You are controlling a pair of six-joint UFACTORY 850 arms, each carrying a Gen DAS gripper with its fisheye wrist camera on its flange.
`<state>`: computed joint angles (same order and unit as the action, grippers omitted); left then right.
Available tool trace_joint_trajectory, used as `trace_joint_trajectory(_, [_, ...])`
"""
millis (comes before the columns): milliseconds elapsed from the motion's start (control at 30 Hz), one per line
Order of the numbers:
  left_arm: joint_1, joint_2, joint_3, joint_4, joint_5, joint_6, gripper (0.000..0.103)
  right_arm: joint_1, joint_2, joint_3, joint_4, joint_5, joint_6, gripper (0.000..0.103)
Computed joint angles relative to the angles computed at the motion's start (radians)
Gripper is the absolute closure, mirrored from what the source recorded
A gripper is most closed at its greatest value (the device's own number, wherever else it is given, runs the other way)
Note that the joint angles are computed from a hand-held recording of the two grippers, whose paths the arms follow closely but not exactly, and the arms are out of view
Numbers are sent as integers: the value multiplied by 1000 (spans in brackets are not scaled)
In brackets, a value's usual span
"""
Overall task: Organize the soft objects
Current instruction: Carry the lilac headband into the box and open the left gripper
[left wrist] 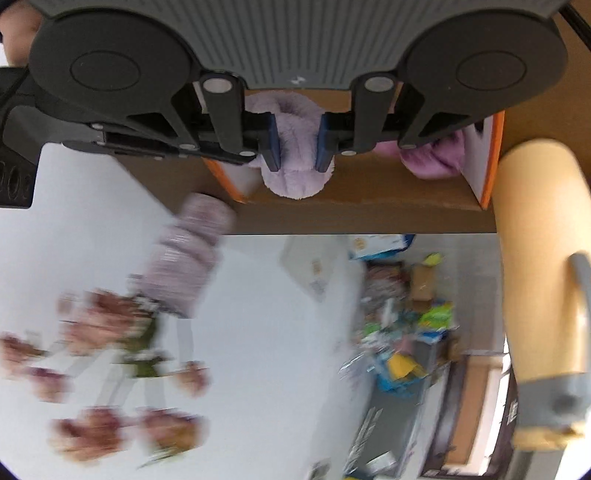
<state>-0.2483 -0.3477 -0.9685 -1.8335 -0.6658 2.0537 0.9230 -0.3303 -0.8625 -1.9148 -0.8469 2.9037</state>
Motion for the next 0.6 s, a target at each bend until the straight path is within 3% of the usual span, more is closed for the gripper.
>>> trace_joint_trajectory(167, [-59,-212,-242,49,182,-142,83,-241,-107,-124,-179,279,95,101])
trace_joint_trajectory(233, [-72,-277,-320,179,222,-273,82,-286,-160,-184,-128,351,32,101])
trace_joint_trajectory(300, [-88,-308,-347,203,283,-307,80,-300,-197,-228,-40,389,-87,100])
trace_joint_trajectory(367, [-95,-318,-340,140,298,-236,76,-304,-228,-252,2,403,-123,100])
trace_joint_trajectory(467, [-90,-292,-301,55,302,-118,59,-313,-248,-269,39,441,-129,94])
trace_joint_trajectory(600, [-50,-168,-183,-33,254,-14,56,-261,-183,-224,133,328,-220,88])
